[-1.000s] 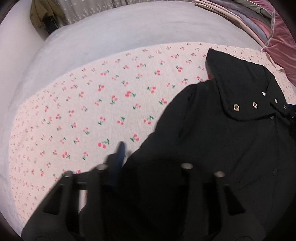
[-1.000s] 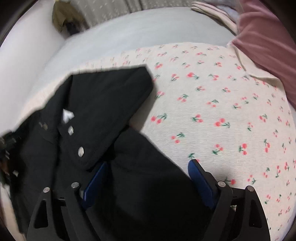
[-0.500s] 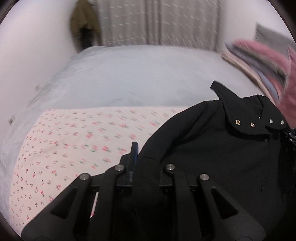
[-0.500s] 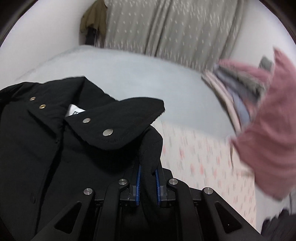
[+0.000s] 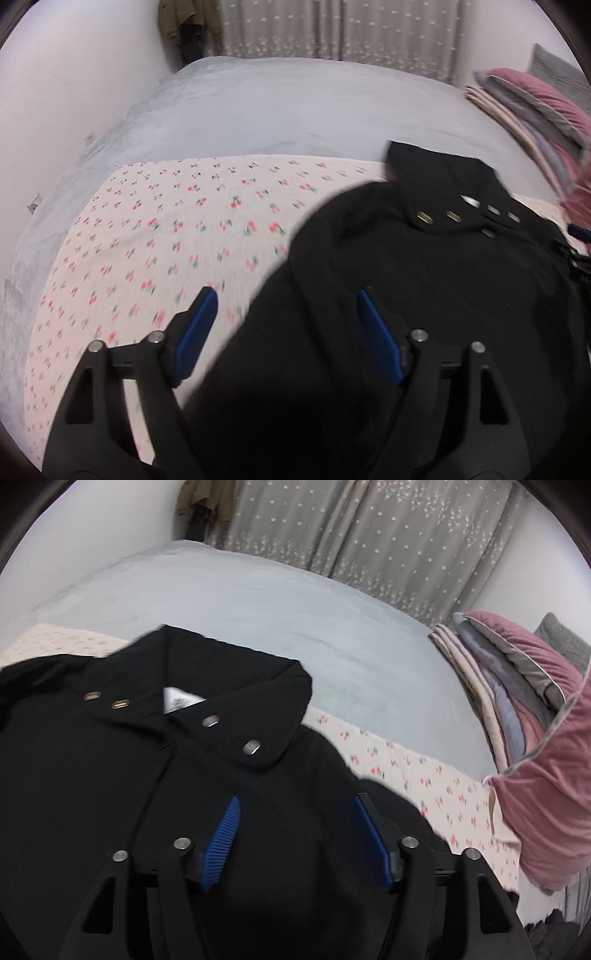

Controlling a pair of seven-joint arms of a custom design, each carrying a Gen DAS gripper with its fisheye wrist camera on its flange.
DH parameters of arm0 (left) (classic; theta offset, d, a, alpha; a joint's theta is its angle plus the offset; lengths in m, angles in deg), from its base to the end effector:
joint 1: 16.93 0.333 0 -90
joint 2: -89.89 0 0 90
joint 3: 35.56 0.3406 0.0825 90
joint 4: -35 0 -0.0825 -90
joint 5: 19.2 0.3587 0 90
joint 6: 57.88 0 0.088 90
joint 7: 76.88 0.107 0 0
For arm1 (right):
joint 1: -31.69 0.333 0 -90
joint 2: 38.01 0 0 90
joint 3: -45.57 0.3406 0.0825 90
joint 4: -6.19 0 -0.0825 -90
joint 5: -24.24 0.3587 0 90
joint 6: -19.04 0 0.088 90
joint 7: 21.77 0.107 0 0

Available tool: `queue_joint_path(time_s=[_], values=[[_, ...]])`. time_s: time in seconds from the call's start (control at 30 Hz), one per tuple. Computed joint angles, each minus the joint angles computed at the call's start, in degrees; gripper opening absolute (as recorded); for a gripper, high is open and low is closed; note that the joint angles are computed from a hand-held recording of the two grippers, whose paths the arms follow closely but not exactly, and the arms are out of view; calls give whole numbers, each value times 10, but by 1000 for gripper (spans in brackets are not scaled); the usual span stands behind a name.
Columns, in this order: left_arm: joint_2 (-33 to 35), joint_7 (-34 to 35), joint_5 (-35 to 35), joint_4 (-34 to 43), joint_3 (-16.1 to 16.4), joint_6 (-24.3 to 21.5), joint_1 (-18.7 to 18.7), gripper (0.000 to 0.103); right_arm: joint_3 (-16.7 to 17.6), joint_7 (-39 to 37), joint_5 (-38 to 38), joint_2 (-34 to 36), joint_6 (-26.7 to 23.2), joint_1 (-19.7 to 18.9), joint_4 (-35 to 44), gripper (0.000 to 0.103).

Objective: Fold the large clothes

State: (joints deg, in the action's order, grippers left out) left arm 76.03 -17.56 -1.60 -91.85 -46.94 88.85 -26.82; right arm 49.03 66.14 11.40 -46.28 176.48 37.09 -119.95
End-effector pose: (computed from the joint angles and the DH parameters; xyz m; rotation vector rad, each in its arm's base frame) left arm 0.4560 -0.1917 0.5758 -1.8031 1.8992 -0.6089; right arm 0.5160 0.0911 0.5596 -2.1667 1.4836 -0.7903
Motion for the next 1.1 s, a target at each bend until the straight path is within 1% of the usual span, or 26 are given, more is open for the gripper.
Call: queue_joint_path(time_s=[0.07,0.1,0.13,0.17,0.23,0.3,0.33,0.43,0.5,0.57,0.7,0.77,0.8,0.83,0.87,0.9,0.93,0.97,1.0,1.03,1.1], values=[[-60,22,-22,-42,2,-13,-18,82,-20,-60,80,-58,-24,22,-37,69],[-94,32,-30,-65,3,-25,-28,82,-26,-80,110,-87,-36,28,-55,70],[-122,42,-37,-86,7,-32,-35,82,-24,-87,125,-110,-46,28,-70,72],[-153,49,-48,-108,9,-44,-46,82,-29,-101,150,-149,-66,34,-94,74],[-217,64,-79,-153,20,-61,-74,83,-21,-108,176,-219,-111,36,-134,76],[-273,68,-105,-191,24,-80,-97,83,-12,-114,193,-283,-152,37,-167,76],[-304,68,-116,-213,25,-92,-107,83,-6,-114,200,-310,-165,36,-182,76],[-366,49,-133,-254,7,-134,-127,83,-12,-125,237,-405,-220,50,-231,77],[-391,35,-138,-269,-7,-157,-141,83,-13,-118,263,-463,-247,52,-261,77],[-420,22,-146,-286,-21,-178,-167,83,-11,-112,286,-516,-271,53,-289,77],[-447,9,-161,-307,-35,-194,-217,83,-7,-108,319,-597,-304,58,-335,77],[-439,0,-155,-312,-45,-202,-222,83,-8,-108,335,-622,-313,59,-356,77],[-433,-12,-145,-312,-56,-211,-213,83,-8,-111,338,-621,-320,60,-359,77],[-431,-30,-132,-310,-67,-224,-202,76,-8,-112,339,-625,-333,59,-360,77],[-434,-45,-120,-313,-69,-228,-192,62,-7,-115,340,-624,-337,59,-362,77],[-444,-54,-119,-320,-59,-220,-194,51,-6,-119,343,-625,-333,57,-367,77],[-457,-58,-126,-329,-40,-206,-201,23,-4,-121,346,-627,-328,55,-372,77],[-467,-61,-136,-332,-19,-199,-202,16,-2,-121,347,-629,-323,50,-378,77],[-477,-67,-131,-326,-11,-202,-188,15,0,-120,346,-627,-321,45,-381,77],[-485,-68,-112,-317,-11,-207,-167,13,2,-120,344,-621,-316,41,-383,77],[-498,-64,-68,-295,-12,-214,-127,12,9,-117,339,-620,-306,34,-390,77]])
